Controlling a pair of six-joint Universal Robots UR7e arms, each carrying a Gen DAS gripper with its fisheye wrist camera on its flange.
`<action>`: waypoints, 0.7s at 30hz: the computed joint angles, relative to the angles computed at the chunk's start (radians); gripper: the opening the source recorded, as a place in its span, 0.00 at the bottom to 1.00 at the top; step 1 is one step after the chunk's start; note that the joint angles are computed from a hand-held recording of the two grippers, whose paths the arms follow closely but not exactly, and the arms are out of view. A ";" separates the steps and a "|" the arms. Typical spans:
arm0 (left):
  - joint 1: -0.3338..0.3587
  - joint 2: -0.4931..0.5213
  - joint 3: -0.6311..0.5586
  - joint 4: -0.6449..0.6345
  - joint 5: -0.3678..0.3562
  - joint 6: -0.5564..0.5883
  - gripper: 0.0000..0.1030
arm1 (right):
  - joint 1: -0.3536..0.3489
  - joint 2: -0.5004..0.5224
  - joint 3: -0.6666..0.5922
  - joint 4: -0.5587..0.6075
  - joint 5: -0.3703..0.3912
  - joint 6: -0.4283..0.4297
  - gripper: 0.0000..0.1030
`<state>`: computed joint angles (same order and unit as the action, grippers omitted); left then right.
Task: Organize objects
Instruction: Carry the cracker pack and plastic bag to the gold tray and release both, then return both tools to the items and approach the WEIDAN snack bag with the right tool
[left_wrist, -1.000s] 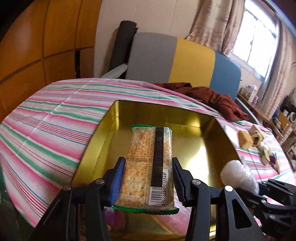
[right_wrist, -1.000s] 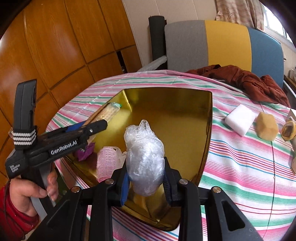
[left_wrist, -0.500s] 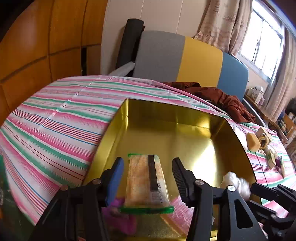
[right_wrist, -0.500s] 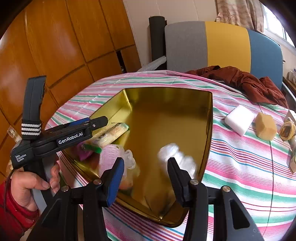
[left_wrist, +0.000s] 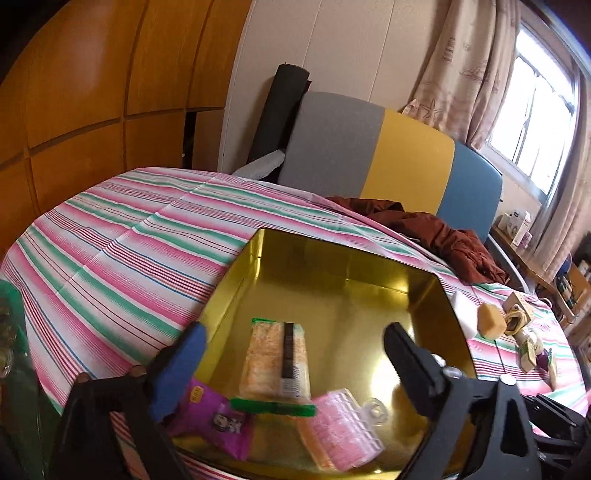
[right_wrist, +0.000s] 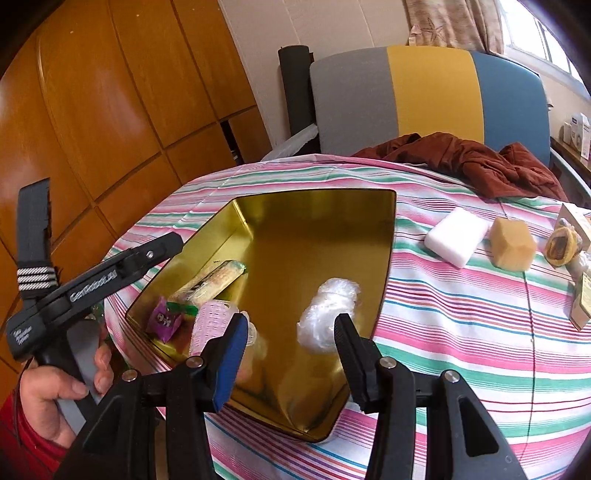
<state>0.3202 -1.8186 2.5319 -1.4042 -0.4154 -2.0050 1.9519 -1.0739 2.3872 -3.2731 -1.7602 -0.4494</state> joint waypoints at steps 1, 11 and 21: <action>-0.007 0.006 0.000 -0.007 0.000 -0.001 0.97 | -0.001 -0.002 0.001 -0.006 -0.003 0.001 0.48; -0.030 0.127 -0.006 -0.212 -0.010 0.121 1.00 | -0.039 -0.062 0.014 -0.016 0.003 -0.005 0.48; -0.046 0.261 -0.023 -0.424 -0.012 0.277 1.00 | -0.097 -0.140 0.028 -0.017 0.006 -0.019 0.48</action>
<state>0.2746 -1.5580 2.5093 -1.8280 -0.4269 -1.7283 1.8548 -1.2136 2.4156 -3.2900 -1.7544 -0.4687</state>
